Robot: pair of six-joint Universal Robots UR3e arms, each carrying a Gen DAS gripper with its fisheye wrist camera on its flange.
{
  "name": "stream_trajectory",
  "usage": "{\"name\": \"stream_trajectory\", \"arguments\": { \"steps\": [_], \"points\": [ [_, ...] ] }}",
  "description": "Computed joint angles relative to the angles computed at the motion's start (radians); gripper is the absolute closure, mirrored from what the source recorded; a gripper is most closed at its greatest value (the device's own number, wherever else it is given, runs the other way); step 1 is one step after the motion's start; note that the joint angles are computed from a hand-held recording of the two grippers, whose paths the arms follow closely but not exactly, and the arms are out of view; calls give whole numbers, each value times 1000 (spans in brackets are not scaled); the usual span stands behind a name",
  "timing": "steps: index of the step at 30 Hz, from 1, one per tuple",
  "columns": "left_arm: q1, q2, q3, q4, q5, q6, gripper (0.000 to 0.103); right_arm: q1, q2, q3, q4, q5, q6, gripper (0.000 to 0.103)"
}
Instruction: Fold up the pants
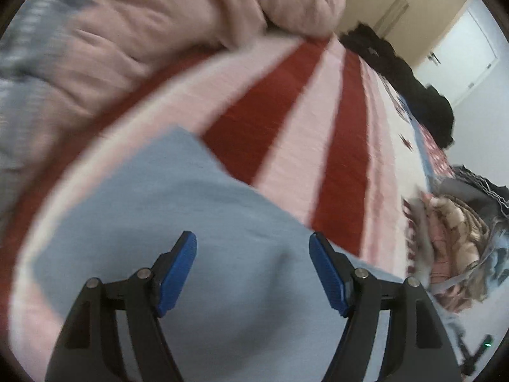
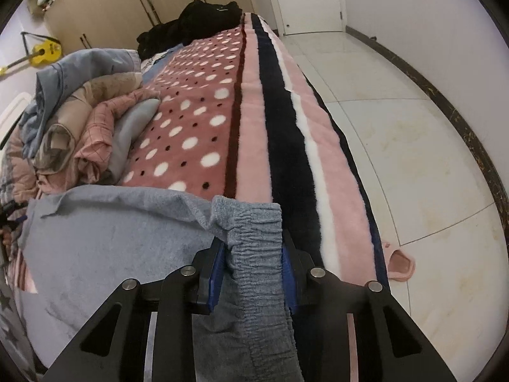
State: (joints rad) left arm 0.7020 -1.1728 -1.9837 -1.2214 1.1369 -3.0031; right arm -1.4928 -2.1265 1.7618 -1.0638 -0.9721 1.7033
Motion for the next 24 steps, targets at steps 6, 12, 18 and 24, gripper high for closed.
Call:
{"name": "stream_trajectory", "arguments": {
  "steps": [6,12,18,24],
  "points": [
    [-290,-304,194,88,236,-259,8,26,-8,40,-59,-1,36,76],
    [-488,-452,322,99,496,-413,9,22,-30,57,-76,-2,29,76],
    [-513,-349,247,133,546,-384,72,23,-31,58,-76,-1,33,76],
    [-533,-222,141,167,573,-357,99,-56,-72,33,27,35,-37,78]
  ]
}}
